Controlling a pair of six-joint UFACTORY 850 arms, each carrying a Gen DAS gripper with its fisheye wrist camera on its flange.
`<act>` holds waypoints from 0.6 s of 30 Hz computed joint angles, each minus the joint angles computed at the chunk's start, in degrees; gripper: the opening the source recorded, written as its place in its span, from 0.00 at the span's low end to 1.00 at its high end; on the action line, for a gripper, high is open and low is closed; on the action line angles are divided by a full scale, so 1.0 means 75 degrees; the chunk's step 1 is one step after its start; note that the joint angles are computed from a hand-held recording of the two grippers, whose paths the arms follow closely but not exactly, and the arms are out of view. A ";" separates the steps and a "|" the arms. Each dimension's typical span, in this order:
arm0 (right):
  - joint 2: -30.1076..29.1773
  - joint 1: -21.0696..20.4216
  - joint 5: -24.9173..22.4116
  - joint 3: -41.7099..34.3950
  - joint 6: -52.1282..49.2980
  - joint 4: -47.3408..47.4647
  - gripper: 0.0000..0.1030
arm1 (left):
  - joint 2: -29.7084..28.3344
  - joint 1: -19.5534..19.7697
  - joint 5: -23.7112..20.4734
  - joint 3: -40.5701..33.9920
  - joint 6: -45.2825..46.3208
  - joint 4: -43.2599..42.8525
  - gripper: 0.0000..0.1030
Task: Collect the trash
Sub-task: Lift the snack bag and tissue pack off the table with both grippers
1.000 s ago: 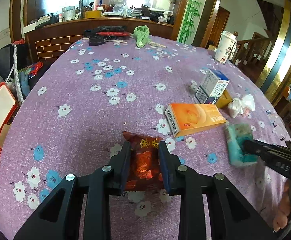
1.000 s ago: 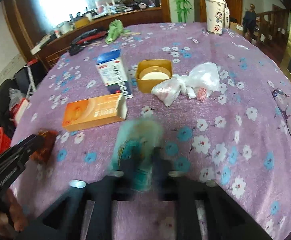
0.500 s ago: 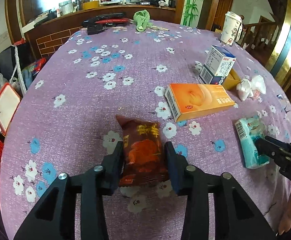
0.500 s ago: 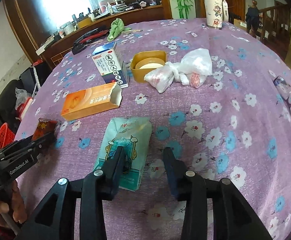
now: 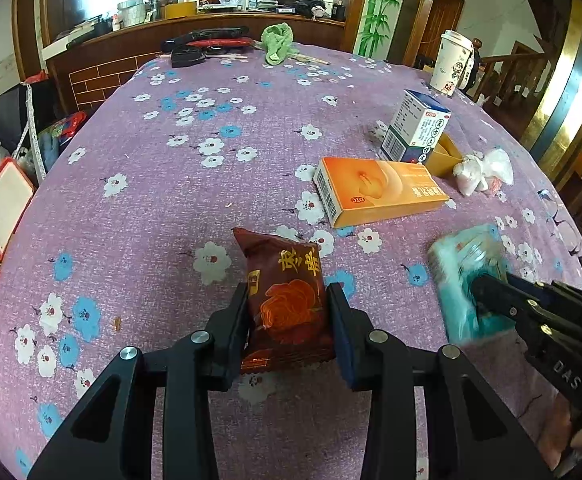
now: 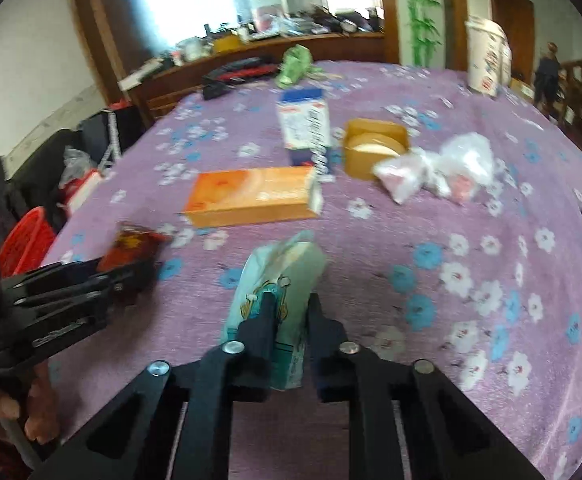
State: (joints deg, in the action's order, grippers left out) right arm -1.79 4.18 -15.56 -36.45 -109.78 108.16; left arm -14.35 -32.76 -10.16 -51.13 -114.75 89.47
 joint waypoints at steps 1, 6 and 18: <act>0.0029 0.0012 -0.0043 0.0040 -0.0174 0.0151 0.12 | 0.0005 0.0007 0.0023 0.0010 -0.0142 0.0127 0.35; 0.0295 0.0026 -0.0247 0.0297 -0.0862 0.1028 0.11 | 0.0167 -0.0004 -0.0128 0.0199 -0.1546 0.1389 0.35; 0.1102 -0.0010 -0.0384 0.0763 -0.0334 0.0594 0.11 | 0.0846 -0.0704 -0.1273 0.0884 -0.1930 0.1576 0.35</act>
